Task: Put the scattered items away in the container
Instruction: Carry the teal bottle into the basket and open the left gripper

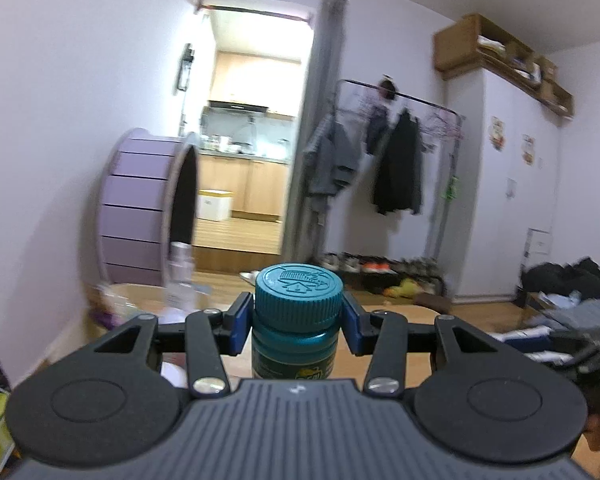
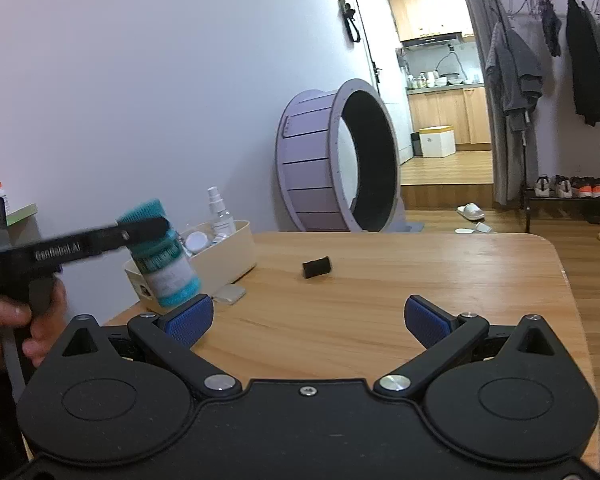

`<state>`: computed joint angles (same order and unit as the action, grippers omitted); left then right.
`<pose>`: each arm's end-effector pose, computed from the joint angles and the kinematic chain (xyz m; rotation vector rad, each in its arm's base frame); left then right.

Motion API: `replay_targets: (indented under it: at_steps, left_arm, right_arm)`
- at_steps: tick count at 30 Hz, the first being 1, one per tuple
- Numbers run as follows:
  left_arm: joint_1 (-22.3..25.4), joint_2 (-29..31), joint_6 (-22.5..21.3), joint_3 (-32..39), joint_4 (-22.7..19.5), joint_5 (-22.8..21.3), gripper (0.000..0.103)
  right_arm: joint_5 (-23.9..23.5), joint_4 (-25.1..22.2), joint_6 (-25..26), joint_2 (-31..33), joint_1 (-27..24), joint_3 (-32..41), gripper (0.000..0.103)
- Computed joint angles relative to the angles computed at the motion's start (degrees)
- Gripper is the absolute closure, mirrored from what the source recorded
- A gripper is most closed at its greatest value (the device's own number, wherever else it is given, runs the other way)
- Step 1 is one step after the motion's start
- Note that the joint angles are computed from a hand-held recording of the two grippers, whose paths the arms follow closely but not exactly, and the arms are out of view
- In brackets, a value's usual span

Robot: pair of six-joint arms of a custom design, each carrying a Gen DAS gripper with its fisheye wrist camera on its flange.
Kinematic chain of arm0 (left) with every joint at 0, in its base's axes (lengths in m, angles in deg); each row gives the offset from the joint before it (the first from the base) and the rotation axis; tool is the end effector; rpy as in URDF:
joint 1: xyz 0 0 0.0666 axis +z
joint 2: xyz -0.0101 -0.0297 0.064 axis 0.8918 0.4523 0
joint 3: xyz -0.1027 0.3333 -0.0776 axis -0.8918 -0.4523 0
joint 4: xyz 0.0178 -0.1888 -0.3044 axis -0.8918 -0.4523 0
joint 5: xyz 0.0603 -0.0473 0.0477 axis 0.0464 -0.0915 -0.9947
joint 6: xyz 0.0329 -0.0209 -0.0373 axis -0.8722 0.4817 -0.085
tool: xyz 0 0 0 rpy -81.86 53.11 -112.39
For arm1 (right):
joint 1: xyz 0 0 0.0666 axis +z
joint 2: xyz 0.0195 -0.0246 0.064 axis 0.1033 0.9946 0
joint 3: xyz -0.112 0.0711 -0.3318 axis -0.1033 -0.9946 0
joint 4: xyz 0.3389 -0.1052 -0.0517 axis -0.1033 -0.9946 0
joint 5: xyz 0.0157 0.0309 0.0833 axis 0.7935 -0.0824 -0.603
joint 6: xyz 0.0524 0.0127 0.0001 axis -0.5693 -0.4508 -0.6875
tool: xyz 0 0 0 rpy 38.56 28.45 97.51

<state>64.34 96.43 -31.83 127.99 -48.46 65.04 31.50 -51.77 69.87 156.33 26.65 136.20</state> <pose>0.3958 -0.0103 0.2936 0.3512 1.7240 -0.4785 0.3839 0.1439 0.2781 -0.1172 1.9168 0.3809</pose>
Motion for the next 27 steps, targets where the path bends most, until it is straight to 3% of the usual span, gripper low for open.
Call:
replay_targets:
  at_steps: [9, 19, 27]
  left_arm:
    - [4.67, 1.68, 0.93, 6.40, -2.80, -1.96, 0.057]
    - [4.37, 14.14, 0.12, 20.44, -7.92, -3.82, 0.057]
    - [3.44, 21.64, -0.28, 26.56, -9.32, -5.43, 0.057]
  right_arm:
    - [-0.69, 0.17, -0.68, 3.80, 2.05, 3.60, 0.000]
    - [-1.50, 1.29, -0.71, 6.80, 2.87, 5.46, 0.000]
    - [-1.03, 0.92, -1.30, 8.63, 2.59, 6.59, 0.000]
